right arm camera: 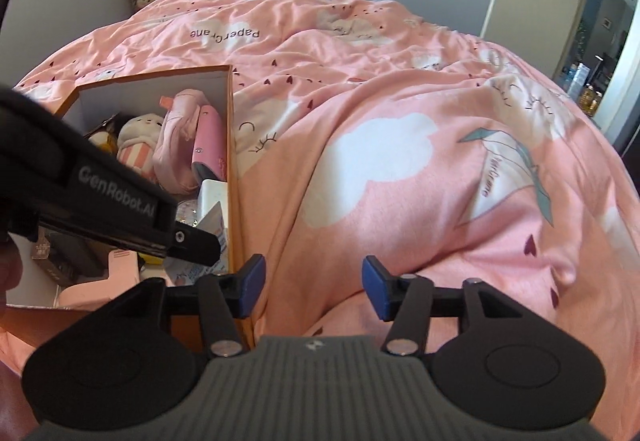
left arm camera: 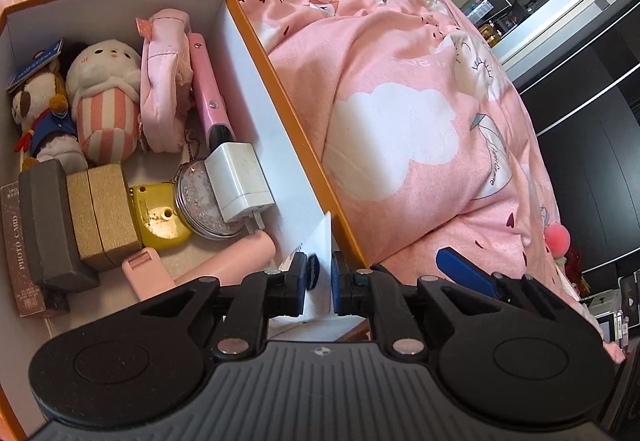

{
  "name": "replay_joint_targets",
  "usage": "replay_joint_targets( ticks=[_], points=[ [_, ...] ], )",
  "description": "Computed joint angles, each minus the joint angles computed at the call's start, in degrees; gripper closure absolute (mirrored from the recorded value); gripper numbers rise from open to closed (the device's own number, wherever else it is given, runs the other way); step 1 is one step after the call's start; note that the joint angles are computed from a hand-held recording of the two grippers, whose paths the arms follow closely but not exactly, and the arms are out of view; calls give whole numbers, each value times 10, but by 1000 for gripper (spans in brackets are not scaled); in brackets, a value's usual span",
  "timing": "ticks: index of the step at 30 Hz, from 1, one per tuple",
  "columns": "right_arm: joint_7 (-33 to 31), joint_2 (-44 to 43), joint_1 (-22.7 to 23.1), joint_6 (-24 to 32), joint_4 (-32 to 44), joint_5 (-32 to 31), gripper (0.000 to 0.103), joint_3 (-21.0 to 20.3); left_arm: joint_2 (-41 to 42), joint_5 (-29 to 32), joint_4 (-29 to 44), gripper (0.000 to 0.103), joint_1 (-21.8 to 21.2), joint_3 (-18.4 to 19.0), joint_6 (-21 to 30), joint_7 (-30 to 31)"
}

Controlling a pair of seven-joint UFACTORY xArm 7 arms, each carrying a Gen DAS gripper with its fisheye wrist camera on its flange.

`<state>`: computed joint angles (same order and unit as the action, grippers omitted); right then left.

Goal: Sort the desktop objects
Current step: 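Carry the lotion tube to the shoebox with the left gripper, then lower the lotion tube into the shoebox corner and open the left gripper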

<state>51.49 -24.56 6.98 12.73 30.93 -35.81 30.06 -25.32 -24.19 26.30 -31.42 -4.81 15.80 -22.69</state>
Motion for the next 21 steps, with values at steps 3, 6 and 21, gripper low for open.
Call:
replay_joint_targets(
  ticks=[3,6,21],
  points=[
    [35,-30,-19,7,-9,-18,44,30,-17,24,-6,82,22,-21,6,-27],
    [63,-63,-37,11,-15,-31,43,55,-50,45,-18,79,32,-30,12,-47],
    [31,-139,-20,-129,-72,43,36,79,-296,234,-87,75,138,-144,134,-225]
  ],
)
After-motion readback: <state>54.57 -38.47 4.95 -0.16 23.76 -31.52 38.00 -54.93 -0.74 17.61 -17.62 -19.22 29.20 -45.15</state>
